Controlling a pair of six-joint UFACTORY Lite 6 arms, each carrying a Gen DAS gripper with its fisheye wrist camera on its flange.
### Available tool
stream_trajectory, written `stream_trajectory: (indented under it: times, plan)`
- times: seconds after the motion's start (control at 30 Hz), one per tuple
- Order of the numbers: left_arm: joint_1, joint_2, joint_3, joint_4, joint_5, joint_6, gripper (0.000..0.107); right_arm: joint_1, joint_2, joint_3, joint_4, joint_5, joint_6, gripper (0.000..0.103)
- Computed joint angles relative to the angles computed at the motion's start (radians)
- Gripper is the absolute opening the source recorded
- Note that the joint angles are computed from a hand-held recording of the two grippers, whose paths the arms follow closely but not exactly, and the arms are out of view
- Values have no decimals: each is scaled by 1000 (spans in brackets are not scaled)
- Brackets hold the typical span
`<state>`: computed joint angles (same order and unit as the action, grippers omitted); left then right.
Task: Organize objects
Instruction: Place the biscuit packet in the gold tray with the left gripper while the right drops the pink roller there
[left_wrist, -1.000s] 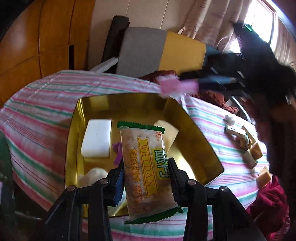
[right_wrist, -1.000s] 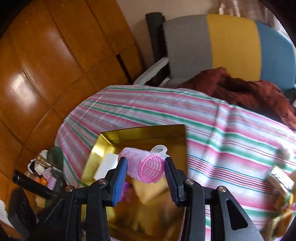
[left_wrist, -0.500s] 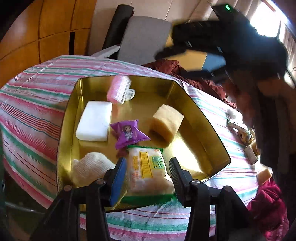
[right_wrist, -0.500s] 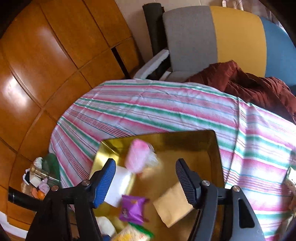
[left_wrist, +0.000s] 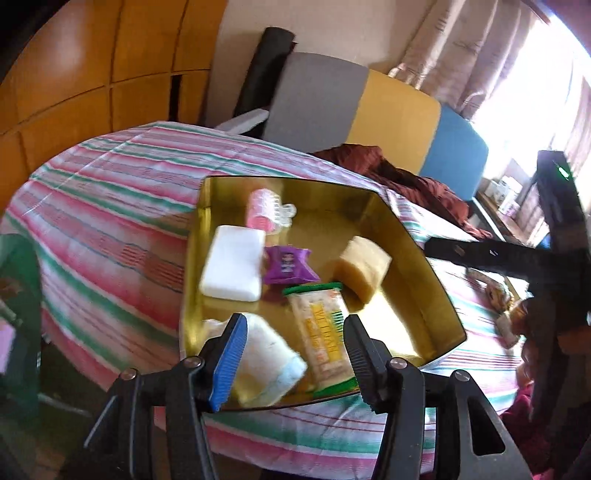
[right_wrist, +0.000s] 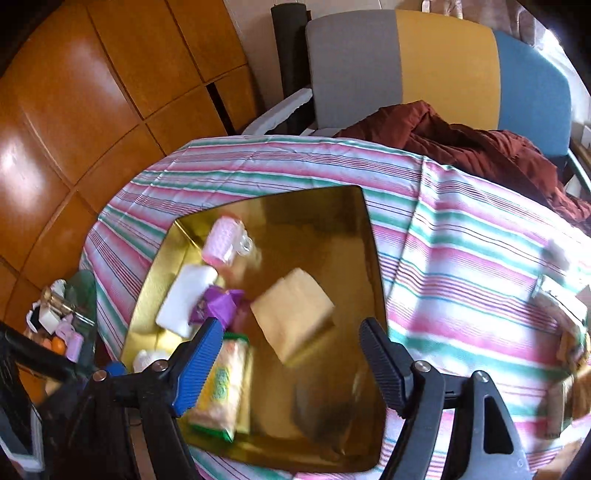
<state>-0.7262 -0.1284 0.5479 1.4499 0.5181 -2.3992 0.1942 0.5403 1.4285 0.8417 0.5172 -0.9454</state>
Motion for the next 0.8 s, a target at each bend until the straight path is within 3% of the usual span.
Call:
stream_trajectory:
  times: [0.17, 0.33, 0.8]
  plan:
    - [-47, -20, -4, -114, 79, 61, 65, -16, -133, -203, 92, -111, -144, 79]
    - [-65, -12, 22, -175, 126, 98, 66, -31, -233, -355, 236, -203, -336, 81]
    - [-162, 112, 150, -229, 182, 171, 73, -103, -352, -515, 530, -263, -690, 83]
